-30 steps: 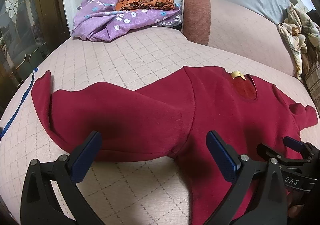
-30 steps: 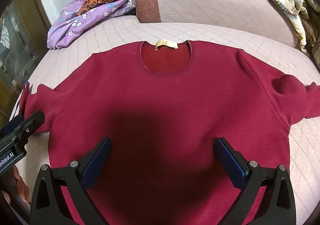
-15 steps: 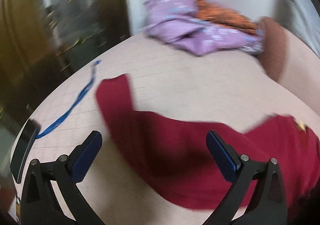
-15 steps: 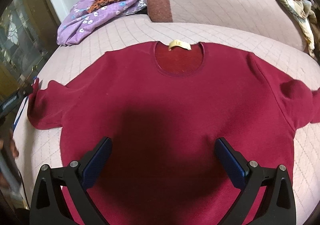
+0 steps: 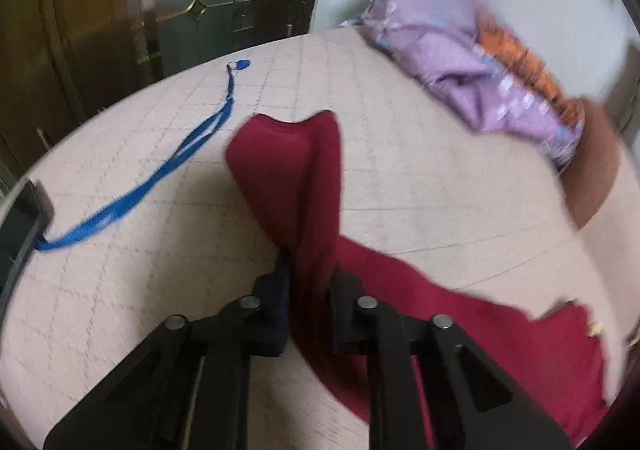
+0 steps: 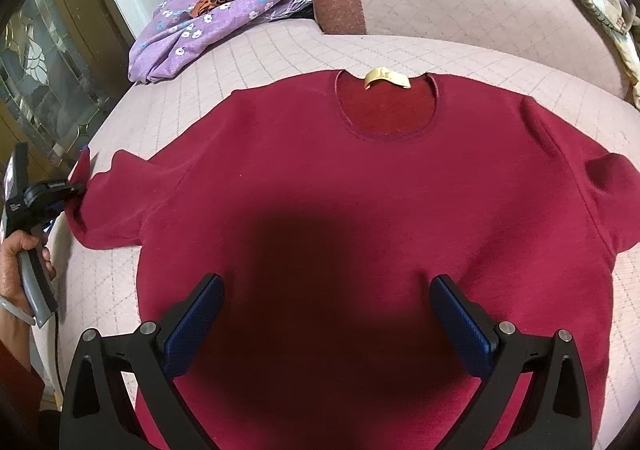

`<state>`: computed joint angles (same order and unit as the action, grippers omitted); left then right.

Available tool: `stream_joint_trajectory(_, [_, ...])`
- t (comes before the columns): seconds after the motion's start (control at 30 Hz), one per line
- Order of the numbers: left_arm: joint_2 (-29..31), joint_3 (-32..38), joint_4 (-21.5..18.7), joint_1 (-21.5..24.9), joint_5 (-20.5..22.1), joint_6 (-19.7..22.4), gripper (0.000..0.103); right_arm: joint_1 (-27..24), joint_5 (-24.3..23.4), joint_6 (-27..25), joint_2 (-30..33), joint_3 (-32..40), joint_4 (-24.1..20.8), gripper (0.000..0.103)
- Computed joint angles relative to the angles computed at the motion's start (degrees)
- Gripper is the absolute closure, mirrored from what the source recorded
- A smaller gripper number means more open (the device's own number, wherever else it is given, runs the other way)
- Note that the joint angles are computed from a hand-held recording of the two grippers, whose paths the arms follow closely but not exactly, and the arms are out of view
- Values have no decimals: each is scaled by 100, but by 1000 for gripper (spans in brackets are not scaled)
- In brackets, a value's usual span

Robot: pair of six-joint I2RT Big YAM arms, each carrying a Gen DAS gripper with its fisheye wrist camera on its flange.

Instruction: Fold small clothes

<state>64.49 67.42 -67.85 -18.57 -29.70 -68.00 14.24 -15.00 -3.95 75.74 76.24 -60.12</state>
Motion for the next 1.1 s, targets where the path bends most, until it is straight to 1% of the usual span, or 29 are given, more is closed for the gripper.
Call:
stream_joint_trajectory(0.07, [-82,51,304,-99,-40,228,93,-17,-61,-8,-18,-11,-8,0])
stream_joint_trajectory(0.17, [-99,243,740,-528,-201,536,93,-97,-94,26,-58,1,16,0])
stream_joint_trajectory(0.27, [39,488,1104,-813,-130,843,93,-232,-116,60,-37,84,-1,0])
stream_joint_trajectory(0.3, [93,564,1155,-938,-111,886,93,-286,-137,79,-26,115,-9,0])
stream_joint_trajectory(0.33, [182,659,1218,-955,-42,980,93,-318,-142,87,-19,132,-8,0])
stream_joint_trajectory(0.37, [322,798,1256,-1097,-24,1077,93,-369,-141,99,-14,158,-6,0])
stream_joint_trajectory(0.47, [649,1107,1280,-1386,61,1296,93,-476,-159,113,-1,216,-2,0])
stream_joint_trajectory(0.6, [1128,1523,1355,-1816,285,1649,93,-621,-221,142,36,288,-2,0])
stream_joint_trajectory(0.63, [1197,1584,1373,-1863,351,1743,93,-649,-224,146,40,292,8,0])
stream_joint_trajectory(0.7, [1440,1757,1436,-2054,556,1986,93,-715,-229,160,45,308,15,0])
stream_joint_trajectory(0.77, [1651,1889,1453,-2178,779,2142,93,-798,-240,167,61,331,15,0])
stream_joint_trajectory(0.83, [1888,1986,1391,-2268,986,2247,93,-866,-229,171,88,358,20,0])
stream_joint_trajectory(0.9, [2104,2106,1250,-2336,1061,2301,93,-919,-212,180,128,386,23,0])
stream_joint_trajectory(1.0, [2300,2187,1015,-2313,1361,2254,84,-1021,-286,219,178,419,29,0])
stream_joint_trajectory(1.03, [2310,2218,931,-2295,1460,2202,79,-1040,-329,232,197,438,14,0])
stream_joint_trajectory(1.07, [2254,2229,879,-2258,1590,2123,69,-1054,-401,231,213,455,-5,0])
stream_joint_trajectory(1.1, [2186,2237,865,-2237,1672,2029,64,-1069,-558,210,240,492,-30,0])
